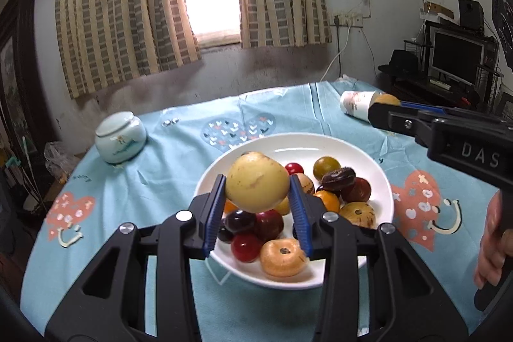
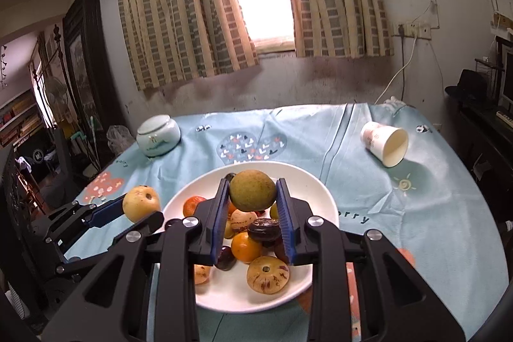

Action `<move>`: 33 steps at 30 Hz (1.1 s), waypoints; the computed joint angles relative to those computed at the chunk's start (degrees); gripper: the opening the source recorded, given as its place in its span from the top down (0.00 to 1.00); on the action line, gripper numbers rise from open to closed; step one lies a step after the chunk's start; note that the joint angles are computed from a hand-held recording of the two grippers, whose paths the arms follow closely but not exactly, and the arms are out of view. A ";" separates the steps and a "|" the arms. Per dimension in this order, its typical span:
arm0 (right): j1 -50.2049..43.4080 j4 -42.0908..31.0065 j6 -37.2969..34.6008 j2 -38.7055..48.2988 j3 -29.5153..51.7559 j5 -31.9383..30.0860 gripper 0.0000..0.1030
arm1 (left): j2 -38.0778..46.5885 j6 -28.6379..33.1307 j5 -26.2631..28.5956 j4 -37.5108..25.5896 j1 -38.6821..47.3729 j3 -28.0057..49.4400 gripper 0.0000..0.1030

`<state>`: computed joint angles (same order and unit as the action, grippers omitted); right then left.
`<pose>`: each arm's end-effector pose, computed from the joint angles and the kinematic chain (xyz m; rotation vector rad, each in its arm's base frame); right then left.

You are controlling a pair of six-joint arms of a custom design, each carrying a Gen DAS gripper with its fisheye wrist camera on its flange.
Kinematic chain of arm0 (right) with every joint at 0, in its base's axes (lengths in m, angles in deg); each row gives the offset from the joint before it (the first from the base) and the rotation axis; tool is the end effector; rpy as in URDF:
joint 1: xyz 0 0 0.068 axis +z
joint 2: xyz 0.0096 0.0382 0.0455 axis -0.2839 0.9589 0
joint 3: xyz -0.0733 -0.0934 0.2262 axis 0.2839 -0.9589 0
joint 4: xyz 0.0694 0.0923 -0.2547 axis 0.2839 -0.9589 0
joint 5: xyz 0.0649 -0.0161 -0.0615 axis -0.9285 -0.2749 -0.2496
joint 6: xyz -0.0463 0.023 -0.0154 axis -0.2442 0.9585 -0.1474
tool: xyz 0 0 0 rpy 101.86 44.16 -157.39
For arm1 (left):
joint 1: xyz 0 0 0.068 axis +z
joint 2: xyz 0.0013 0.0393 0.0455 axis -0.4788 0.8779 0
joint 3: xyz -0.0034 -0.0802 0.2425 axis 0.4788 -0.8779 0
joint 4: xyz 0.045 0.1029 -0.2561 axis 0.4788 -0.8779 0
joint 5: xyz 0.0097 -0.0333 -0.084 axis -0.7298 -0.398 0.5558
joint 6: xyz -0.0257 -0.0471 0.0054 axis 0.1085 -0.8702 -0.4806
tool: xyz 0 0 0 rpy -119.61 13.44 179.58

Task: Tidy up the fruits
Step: 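Carry both yellow fruits onto the white plate and open both tools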

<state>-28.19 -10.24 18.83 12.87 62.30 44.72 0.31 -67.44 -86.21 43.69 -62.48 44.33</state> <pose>0.3103 -0.0425 0.1995 -0.3389 2.0726 0.4607 0.2645 -0.1551 0.1724 0.0876 2.0968 0.1204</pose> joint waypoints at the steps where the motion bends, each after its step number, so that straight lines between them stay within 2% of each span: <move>1: 0.55 0.23 -0.27 1.68 0.67 0.59 0.71 | 1.64 -0.08 0.96 0.62 0.73 0.50 0.61; 7: 3.09 1.22 -1.51 8.98 3.35 3.95 0.71 | 7.98 -1.35 7.75 2.09 5.68 2.34 0.61; 12: 4.14 1.58 -2.07 13.74 4.85 5.43 0.71 | 8.61 -0.67 9.38 4.05 6.53 2.14 0.61; 17: 4.18 2.18 -2.11 14.36 4.66 5.37 0.71 | 9.22 -0.54 10.86 4.85 6.66 2.16 0.59; 20: 4.03 2.93 -1.70 14.23 4.19 4.03 0.71 | 8.87 -0.68 12.16 5.16 6.79 1.90 0.50; 21: 4.14 3.06 -1.78 14.15 4.10 4.01 0.71 | 8.86 -0.72 11.81 5.39 6.64 1.79 0.45; 22: 4.26 3.28 -1.66 14.02 3.98 4.06 0.71 | 8.89 -0.82 11.81 5.52 6.55 1.74 0.34; 25: 4.77 3.92 -0.91 14.59 4.34 4.42 0.71 | 8.80 -1.11 10.80 5.55 6.11 1.70 0.22; 26: 4.98 4.30 -0.70 14.80 4.38 4.53 0.71 | 8.67 -1.20 10.49 5.30 6.01 1.77 0.21; 28: 5.24 4.20 -1.00 15.54 4.92 4.48 0.71 | 8.19 -1.60 9.75 5.16 6.07 1.67 0.13; 33: 5.78 2.54 -0.93 16.64 6.96 3.96 0.69 | 6.96 -2.76 10.39 2.45 7.51 2.18 0.10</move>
<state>-22.41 -7.70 17.90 29.51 69.25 48.68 7.27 -70.20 -75.82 46.14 -54.97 46.51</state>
